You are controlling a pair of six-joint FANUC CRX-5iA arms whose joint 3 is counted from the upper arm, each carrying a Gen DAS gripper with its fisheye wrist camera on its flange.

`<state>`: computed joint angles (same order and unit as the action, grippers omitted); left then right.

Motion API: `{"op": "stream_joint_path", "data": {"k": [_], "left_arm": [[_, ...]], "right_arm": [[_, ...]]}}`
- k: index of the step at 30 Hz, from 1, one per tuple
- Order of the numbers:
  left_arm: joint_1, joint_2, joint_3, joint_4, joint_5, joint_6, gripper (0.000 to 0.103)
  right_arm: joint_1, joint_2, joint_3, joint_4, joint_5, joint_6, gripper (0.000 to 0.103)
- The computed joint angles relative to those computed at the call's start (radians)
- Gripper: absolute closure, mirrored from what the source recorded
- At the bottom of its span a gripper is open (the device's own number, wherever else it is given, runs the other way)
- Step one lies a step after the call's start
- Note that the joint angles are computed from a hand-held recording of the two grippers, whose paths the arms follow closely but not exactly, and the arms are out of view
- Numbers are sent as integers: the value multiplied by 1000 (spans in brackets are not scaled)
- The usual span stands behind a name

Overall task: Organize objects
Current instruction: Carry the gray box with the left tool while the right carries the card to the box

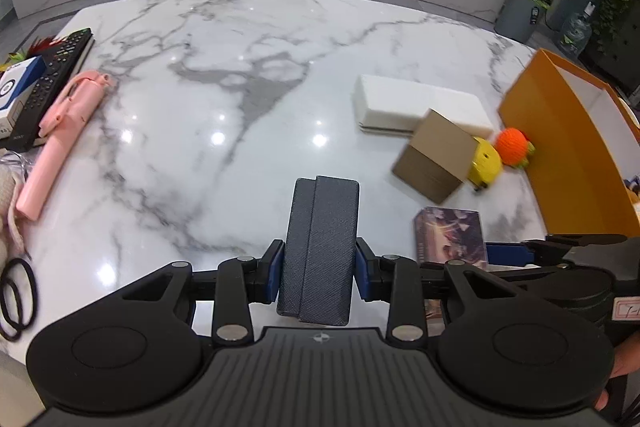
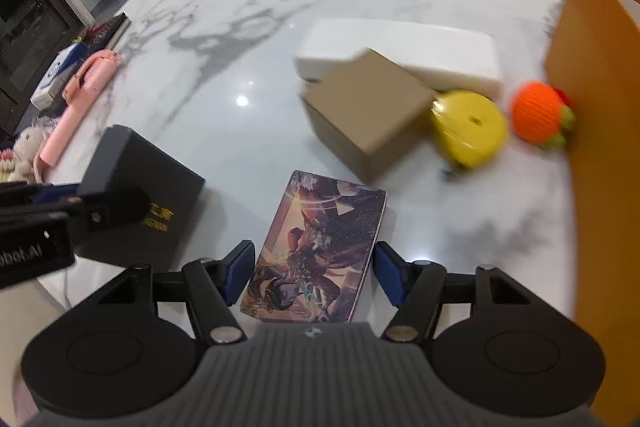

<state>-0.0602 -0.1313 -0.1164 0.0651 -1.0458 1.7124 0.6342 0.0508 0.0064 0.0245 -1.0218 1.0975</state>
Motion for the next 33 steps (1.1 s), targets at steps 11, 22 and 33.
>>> {"op": "stream_joint_path", "data": {"k": [11, 22, 33], "left_arm": [[-87, 3, 41, -65, -47, 116, 63], [-149, -24, 104, -95, -58, 187, 63], [-262, 56, 274, -34, 49, 137, 63]], "right_arm": [[-35, -43, -46, -17, 15, 17, 36], [-100, -132, -54, -125, 45, 139, 39], [-266, -311, -10, -228, 39, 296, 39]]}}
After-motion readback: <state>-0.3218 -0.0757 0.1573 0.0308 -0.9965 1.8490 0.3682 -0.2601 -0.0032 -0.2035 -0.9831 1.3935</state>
